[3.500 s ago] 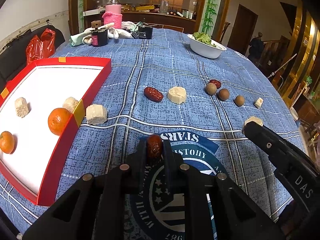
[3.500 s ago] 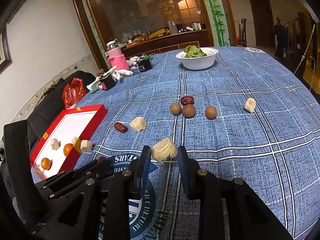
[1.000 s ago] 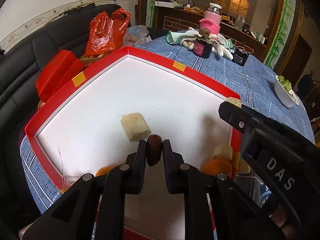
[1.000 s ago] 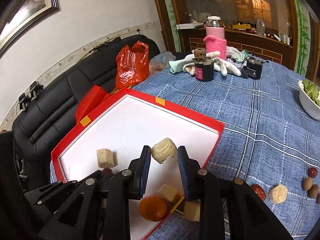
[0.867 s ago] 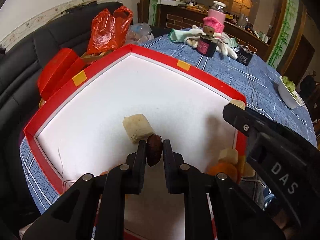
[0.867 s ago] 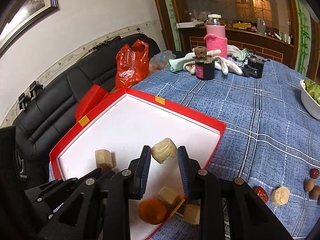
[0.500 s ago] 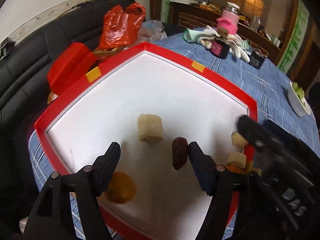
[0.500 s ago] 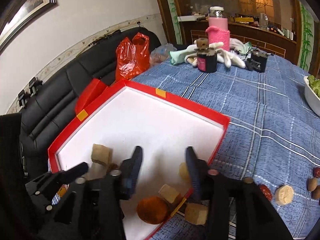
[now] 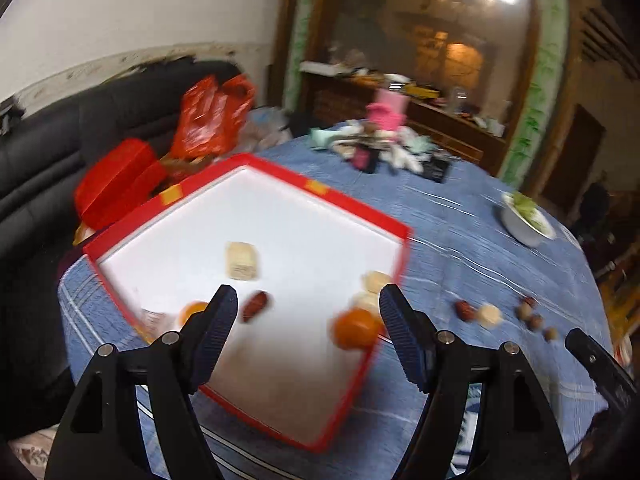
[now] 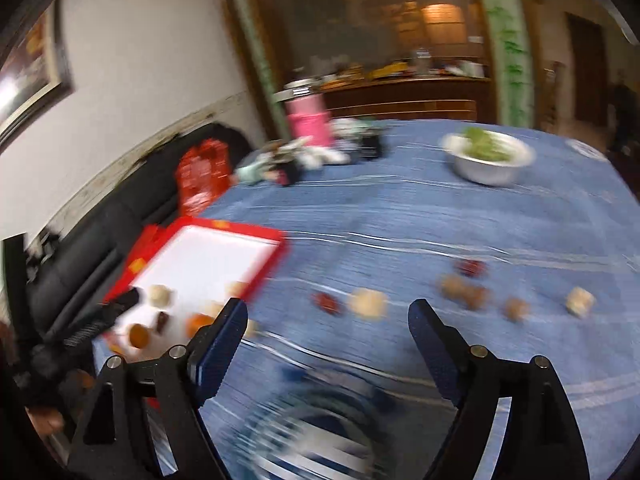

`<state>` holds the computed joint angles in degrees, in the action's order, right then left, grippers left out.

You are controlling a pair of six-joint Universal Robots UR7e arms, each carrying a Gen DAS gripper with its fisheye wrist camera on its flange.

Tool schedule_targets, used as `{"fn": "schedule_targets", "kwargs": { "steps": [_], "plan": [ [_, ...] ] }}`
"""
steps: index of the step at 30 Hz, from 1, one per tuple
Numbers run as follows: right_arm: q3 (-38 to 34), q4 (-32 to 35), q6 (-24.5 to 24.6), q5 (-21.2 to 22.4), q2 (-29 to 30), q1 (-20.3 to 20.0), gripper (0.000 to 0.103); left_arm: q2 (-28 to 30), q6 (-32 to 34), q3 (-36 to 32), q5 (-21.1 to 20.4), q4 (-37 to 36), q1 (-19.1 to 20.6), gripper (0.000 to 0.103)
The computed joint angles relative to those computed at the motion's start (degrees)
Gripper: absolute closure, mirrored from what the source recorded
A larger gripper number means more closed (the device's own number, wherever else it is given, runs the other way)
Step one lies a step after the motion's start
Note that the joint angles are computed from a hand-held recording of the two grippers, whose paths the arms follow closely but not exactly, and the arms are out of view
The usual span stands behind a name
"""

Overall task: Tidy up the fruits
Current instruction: 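Grasp a tan cube on the cloth with the right tool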

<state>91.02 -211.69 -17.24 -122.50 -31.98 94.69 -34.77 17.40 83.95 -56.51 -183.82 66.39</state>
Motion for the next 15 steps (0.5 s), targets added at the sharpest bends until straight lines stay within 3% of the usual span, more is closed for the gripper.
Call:
{"fn": "schedule_targets", "kwargs": {
  "steps": [5, 9, 13, 15],
  "plan": [
    [10.58, -8.24, 4.9, -4.72, -5.98, -4.07, 0.018, 0.17, 3.63, 3.27, -3.08, 0.5, -1.03, 0.029],
    [14.29, -11.43, 6.35, -6.71, -8.85, -6.29, 0.019, 0.78, 4.66, 4.18, -3.47, 2.2, -1.85, 0.029],
    [11.62, -8.05, 5.23, -8.31, -9.57, -7.4, 0.026, 0.78, 5.34, 5.21, -3.32, 1.68, -2.56, 0.029],
    [9.61, -5.16, 5.61, -7.99, -9.6, -8.24, 0.036, 0.66, 5.7, 5.81, -3.02, 1.03, -2.84, 0.029]
  ]
}}
